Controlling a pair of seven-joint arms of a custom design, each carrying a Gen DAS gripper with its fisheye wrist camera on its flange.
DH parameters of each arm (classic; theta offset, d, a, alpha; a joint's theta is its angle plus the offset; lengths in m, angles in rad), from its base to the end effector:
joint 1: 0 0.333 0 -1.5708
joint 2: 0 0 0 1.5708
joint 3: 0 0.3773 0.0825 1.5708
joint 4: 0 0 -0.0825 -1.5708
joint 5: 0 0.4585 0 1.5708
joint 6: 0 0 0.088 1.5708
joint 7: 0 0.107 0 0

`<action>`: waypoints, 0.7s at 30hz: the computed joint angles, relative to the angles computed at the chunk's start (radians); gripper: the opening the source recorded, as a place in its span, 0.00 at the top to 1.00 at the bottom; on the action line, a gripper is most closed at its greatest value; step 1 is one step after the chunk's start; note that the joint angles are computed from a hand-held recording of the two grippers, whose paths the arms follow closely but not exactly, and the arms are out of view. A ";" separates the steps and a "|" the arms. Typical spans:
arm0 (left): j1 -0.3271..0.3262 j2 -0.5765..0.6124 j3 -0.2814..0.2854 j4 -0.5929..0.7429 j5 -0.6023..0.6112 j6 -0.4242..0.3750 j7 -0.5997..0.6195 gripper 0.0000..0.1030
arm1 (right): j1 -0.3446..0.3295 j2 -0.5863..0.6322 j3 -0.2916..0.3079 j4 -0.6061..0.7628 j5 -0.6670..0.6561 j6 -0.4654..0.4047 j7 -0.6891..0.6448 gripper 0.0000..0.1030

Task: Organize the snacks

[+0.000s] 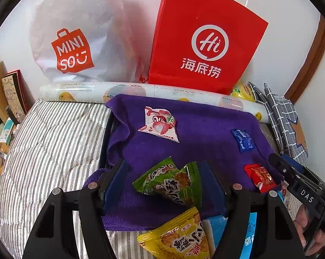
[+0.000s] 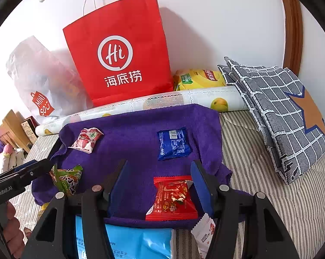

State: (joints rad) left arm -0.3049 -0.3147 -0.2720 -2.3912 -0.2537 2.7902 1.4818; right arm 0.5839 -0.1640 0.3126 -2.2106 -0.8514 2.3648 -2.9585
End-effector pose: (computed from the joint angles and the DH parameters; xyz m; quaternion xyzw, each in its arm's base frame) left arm 0.4541 -0.2938 0.5372 -0.5566 0.7544 -0.3285 0.1144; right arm 0.3677 0.4556 0.5073 -0.5437 0.7490 -0.2351 0.2969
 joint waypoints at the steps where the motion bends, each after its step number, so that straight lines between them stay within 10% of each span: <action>1: 0.000 0.000 0.000 0.000 0.000 0.000 0.000 0.31 | 0.000 0.000 0.000 0.000 -0.001 -0.001 0.000 0.45; 21: -0.021 -0.010 0.013 -0.011 -0.043 0.032 0.035 0.31 | 0.000 -0.006 0.008 0.003 -0.050 -0.007 0.021 0.45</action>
